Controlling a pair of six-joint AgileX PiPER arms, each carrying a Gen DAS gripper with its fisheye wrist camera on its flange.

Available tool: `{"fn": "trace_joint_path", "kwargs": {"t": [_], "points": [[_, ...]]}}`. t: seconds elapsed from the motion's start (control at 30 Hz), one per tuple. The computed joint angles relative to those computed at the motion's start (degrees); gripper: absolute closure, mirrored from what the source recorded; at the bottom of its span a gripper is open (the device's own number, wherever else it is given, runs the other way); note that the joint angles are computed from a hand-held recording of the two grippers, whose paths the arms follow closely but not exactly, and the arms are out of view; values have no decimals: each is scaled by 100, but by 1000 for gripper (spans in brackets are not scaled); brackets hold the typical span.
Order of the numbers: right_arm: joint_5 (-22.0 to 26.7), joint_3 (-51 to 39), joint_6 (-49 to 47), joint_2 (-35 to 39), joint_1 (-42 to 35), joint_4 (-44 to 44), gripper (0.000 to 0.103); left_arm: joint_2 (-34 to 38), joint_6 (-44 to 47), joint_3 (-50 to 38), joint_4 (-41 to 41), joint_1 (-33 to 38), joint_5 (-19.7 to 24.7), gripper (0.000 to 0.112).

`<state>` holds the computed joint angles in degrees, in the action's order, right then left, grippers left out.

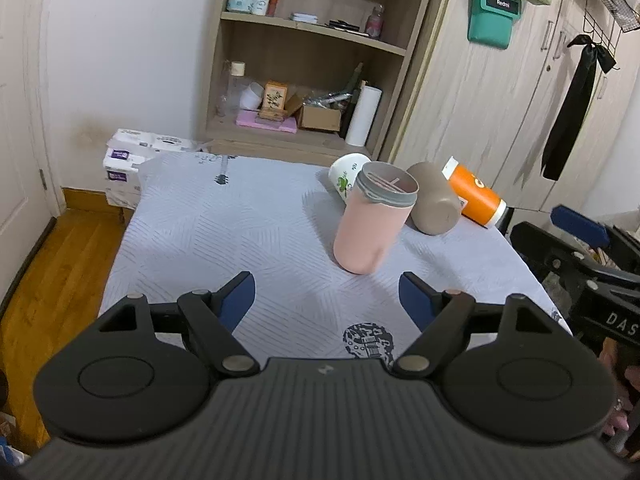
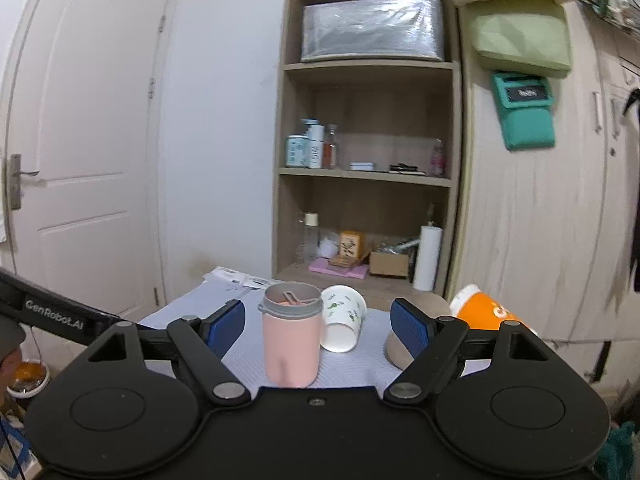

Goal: Flip cup upright

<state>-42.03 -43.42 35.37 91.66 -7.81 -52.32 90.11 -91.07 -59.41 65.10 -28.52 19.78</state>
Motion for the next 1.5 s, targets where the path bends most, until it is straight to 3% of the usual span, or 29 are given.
{"fn": "trace_joint_path", "kwargs": {"t": [0.3,0.37,0.47,0.53,0.63,0.73,0.9,1.5], "points": [[347,184,-139,-140,-80,307,19,42,-718,57,769,-445,850,31],[359,291,-378,-202,-53,525,11,37,-767,70,784,-498,923,31],[356,456,-746,-282,4,854,9,36,-874,93,890,-582,1046,27],[439,542,-1017,-322,93,1171,0,67,-931,74,952,-670,1188,21],[613,642,-1491,-381,252,1783,0,72,-1016,96,1016,-799,1366,14],[711,659,-1417,-403,256,1815,0,140,-946,23,964,-924,1606,9],[810,716,-1515,-475,254,1908,0,232,-722,-67,688,-1100,2016,9],[1229,855,-2181,-728,520,2778,0,247,-700,-146,527,-1488,2679,9]]}}
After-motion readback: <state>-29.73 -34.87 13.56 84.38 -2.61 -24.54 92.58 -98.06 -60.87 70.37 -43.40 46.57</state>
